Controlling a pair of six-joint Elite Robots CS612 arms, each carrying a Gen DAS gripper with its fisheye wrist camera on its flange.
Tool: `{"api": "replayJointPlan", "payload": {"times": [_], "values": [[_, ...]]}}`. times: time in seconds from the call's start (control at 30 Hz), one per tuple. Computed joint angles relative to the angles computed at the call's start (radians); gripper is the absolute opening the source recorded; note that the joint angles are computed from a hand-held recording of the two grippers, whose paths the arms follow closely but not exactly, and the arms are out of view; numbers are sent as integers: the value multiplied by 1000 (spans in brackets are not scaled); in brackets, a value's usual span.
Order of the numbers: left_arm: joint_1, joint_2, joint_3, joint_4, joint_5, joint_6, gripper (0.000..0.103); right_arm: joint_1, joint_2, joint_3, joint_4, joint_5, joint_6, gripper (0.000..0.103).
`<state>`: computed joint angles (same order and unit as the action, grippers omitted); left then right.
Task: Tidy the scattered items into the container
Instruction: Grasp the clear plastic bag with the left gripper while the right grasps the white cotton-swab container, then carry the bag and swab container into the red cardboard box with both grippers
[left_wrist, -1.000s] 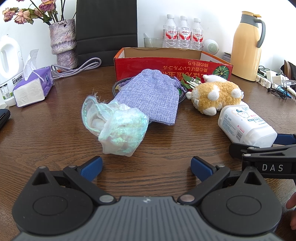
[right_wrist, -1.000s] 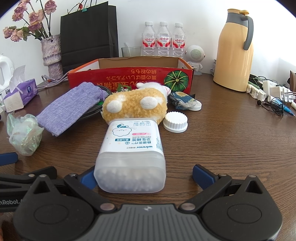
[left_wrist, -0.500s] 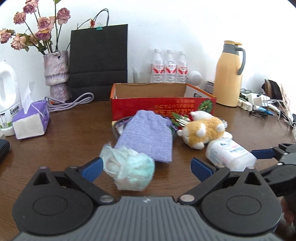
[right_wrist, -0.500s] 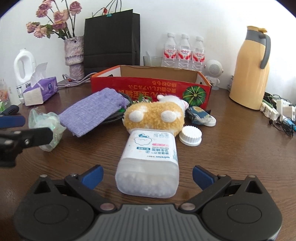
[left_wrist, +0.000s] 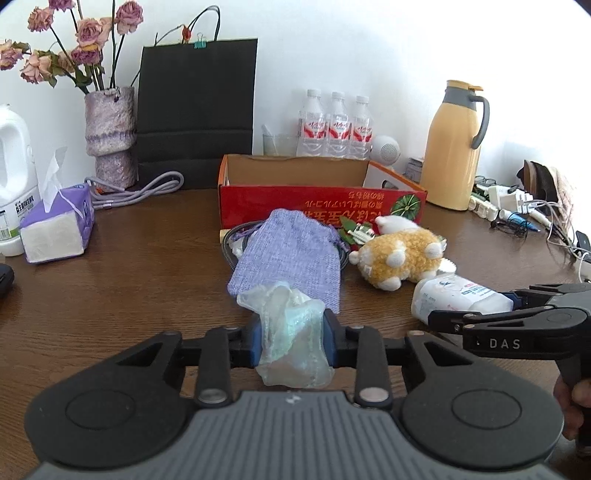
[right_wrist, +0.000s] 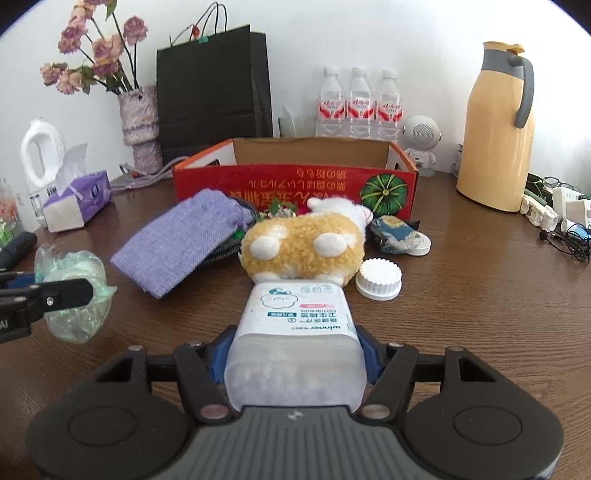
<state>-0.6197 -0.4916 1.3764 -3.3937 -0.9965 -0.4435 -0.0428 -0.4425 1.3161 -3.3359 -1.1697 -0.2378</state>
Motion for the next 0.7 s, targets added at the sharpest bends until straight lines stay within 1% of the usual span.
{"api": "replayJointPlan", "payload": {"times": [0.1,0.23,0.3,0.4,0.5,0.57,0.63,0.7], "values": [[-21,-2,12,-103,11,69,30,-13,-24,46,-83,24,14,64],[-41,-1,8,-184,34,132,30,-31,-55,99,-186,49,40,64],[-48,2,4,-206,51,144,30,-40,-65,114,-226,56,71,64],[-44,3,-19,-184,70,139,30,-45,-69,104,-252,48,97,64],[-22,22,-87,-176,75,171,30,-43,-53,40,-231,39,107,65],[2,43,-167,-147,79,193,30,-38,-29,-44,-190,33,128,64],[35,73,-274,-76,70,188,30,-33,3,-152,-124,32,159,65],[72,111,-399,31,33,166,31,-24,46,-286,-33,25,172,64]]}}
